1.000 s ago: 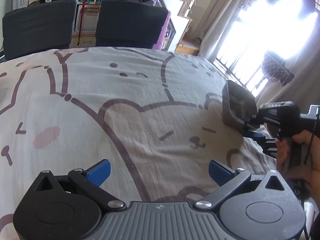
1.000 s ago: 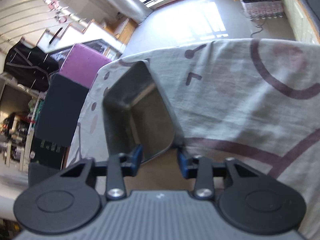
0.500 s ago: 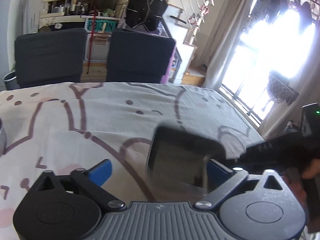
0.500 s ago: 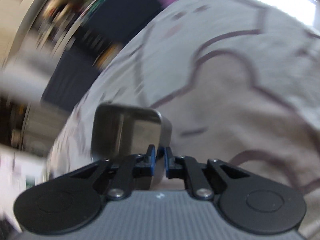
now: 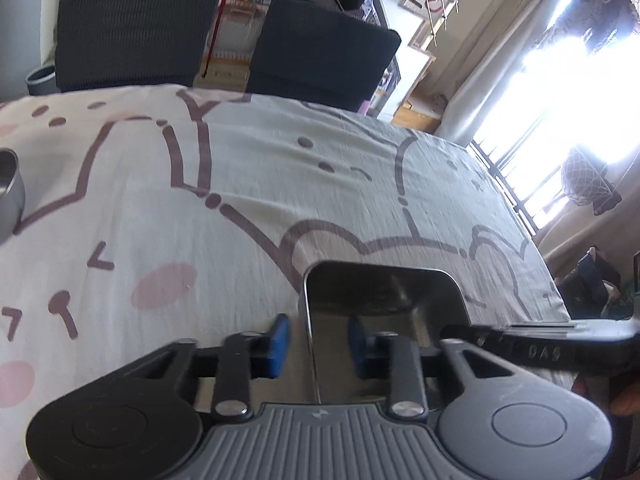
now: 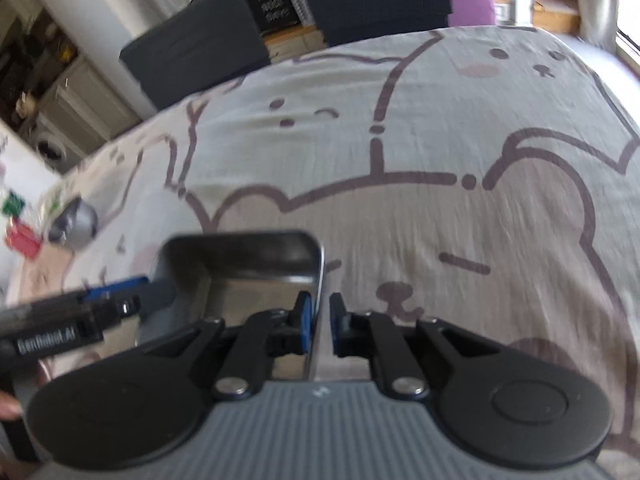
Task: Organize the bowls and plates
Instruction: 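Close the left tool on the second tray rim while the right tool holds it, then lift the second steel tray with both tools and carry it toward the first tray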
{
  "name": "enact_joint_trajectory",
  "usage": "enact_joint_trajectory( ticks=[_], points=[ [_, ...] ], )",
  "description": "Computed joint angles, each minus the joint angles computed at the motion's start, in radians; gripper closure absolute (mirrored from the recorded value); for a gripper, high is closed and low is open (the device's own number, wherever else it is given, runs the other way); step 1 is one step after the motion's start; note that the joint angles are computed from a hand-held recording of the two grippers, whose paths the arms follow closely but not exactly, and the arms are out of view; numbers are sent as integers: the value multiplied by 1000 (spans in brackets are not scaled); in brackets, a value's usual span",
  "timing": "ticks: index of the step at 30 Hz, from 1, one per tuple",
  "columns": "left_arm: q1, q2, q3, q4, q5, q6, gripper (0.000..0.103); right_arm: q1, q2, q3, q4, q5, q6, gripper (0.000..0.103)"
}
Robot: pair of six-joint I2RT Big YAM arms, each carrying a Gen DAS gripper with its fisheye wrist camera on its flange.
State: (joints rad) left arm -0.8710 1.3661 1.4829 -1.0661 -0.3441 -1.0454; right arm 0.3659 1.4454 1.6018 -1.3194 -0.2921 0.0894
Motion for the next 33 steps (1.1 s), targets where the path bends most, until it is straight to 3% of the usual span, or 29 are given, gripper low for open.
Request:
enact_joint_trajectory(
  ticks=[3, 7, 12, 15, 28, 33],
  points=[
    [1, 10, 13, -19, 5, -2, 85, 7, -1, 0, -23, 17, -27, 89],
    [1, 29, 41, -74, 8, 3, 98, 15, -33, -28, 27, 27, -21, 89],
    [-4, 33, 59, -109, 22, 11, 97, 28, -39, -26, 30, 63, -23, 98],
    [-17, 33, 79, -130, -3, 23, 97, 40, -42, -24, 31, 83, -23, 98],
    [-126, -36, 144, -187, -145, -61, 97, 38, -169, 4, 13, 59, 8, 98],
    [-193, -36, 203, -252, -204, -78, 97, 61, -243, 2, -4, 90, 37, 98]
  ],
)
